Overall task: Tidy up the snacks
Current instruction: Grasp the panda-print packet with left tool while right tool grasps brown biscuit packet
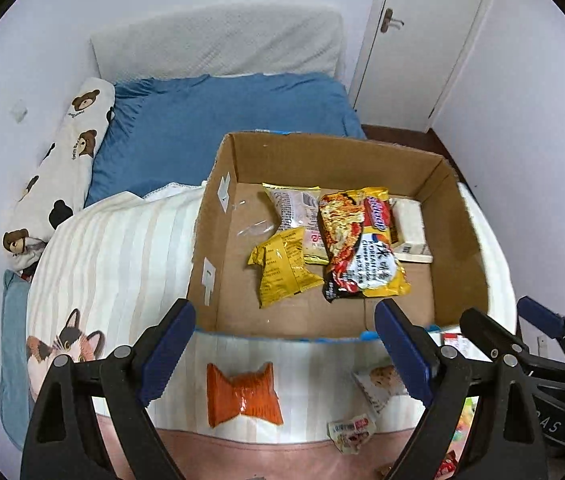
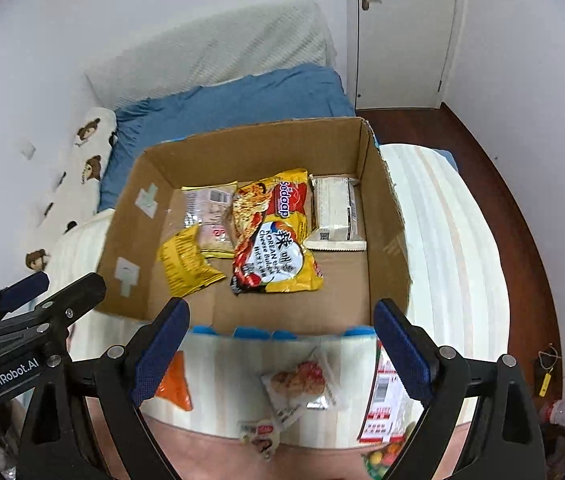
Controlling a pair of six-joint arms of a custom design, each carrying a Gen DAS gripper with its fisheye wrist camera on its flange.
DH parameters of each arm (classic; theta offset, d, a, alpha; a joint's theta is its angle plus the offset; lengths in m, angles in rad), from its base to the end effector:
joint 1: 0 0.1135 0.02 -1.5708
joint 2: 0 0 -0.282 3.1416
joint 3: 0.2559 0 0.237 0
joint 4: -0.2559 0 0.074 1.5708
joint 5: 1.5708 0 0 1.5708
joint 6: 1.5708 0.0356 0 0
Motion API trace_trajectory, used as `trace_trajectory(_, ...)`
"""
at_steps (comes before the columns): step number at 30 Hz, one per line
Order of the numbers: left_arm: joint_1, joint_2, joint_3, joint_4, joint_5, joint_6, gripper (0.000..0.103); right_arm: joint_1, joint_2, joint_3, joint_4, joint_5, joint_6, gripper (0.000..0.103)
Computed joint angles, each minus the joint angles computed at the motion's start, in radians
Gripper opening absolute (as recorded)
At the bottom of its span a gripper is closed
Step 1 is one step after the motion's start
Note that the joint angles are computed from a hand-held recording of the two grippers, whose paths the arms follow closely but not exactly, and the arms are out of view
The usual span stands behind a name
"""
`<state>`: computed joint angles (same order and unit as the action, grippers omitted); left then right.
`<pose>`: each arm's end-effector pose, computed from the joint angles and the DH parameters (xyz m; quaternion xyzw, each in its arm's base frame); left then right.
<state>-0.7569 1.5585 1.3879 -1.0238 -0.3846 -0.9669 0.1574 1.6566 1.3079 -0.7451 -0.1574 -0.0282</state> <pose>0.2214 -0.1908 0.3162 -0.1366 0.9552 -0.0172 0.2621 0.3253 0.0573 0.2755 -0.1083 0.9628 0.0914 0.2301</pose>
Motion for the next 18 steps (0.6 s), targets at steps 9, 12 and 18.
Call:
trace_trajectory(9,-0.244,-0.105,-0.116,-0.089,-0.058,-0.272,0.092,-0.124,-0.204,-0.24,-0.089,-0.136,-0.05,0.095)
trace_trajectory(12,-0.357,-0.129,-0.23,-0.091,-0.03,-0.42,0.092,-0.195,-0.208,-0.364,-0.107,-0.17,-0.11,0.095)
trace_trajectory(18,-0.532,-0.133,-0.559,0.079,0.178,-0.641,0.092,-0.36,-0.114,-0.601,-0.025,-0.115,-0.248,0.095)
